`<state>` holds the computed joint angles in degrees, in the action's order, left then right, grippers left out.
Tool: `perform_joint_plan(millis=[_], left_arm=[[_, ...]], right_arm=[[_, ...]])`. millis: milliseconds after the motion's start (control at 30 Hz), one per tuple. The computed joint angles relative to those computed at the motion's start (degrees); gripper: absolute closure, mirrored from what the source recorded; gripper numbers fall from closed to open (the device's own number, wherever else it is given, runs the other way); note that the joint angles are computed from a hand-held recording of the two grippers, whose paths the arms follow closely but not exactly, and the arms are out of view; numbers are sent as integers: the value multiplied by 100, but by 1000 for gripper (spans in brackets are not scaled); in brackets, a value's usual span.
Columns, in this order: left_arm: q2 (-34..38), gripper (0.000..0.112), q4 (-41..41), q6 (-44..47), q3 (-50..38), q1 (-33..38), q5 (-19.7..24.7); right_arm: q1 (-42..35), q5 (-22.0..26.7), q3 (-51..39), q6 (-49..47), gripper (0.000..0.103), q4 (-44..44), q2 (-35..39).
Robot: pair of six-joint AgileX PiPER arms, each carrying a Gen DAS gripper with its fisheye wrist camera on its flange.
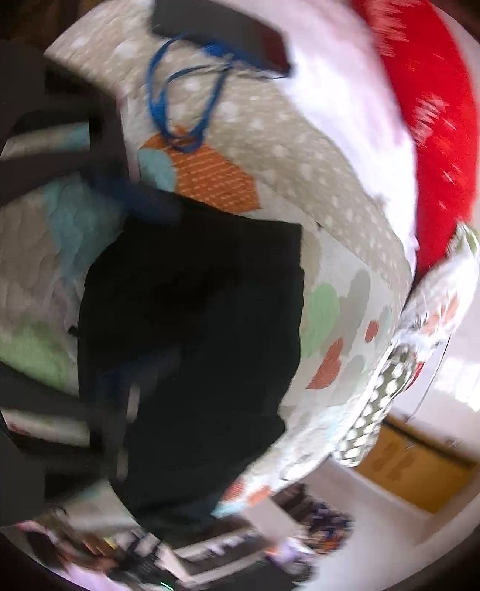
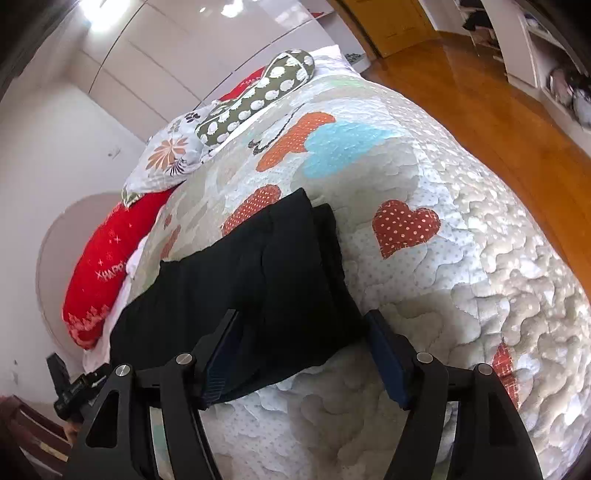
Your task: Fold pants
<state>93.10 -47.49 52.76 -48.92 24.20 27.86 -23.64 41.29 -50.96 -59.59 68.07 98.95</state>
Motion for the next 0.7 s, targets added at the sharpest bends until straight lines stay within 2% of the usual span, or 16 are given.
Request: perform_joint_plan(millis=[33,67,100,133,300,367,467,533,600,633,667,700], left_arm=[[-6,111,216,-139,-27,-21,-26],[8,111,208,-93,-70,44,56],[66,111,149,79,-149,151,227],[77,111,164,139,-164,184,246],[142,112,110,432,-225,431,317],[123,112,289,225,-155,358,-18],[200,112,9,402,-195,505,145],[92,112,-258,683,-156,592,386],[-93,111,-359,736,-107,642,573],[-136,104,-312,670,-117,615,581],[-215,87,-289,627,-91,611,593],[-270,76,-303,591,-83,622,622]], right_arm=[[13,-41,16,-25,35,-63,-34],[103,-184,19,-22,49,-202,-102],[199,-297,-3,-47,75,-392,-161],[271,-326,-54,-44,77,-546,-166],[310,-465,-47,-54,79,-682,-323],[283,-481,9,-120,79,-679,-365],[377,-638,24,74,78,-976,-255],[232,-503,92,-85,72,-707,-289],[18,-357,169,-44,53,-467,-383],[-56,-350,232,7,52,-446,-497],[-108,-309,297,-46,52,-425,-633],[-134,-254,378,-179,52,-379,-808]])
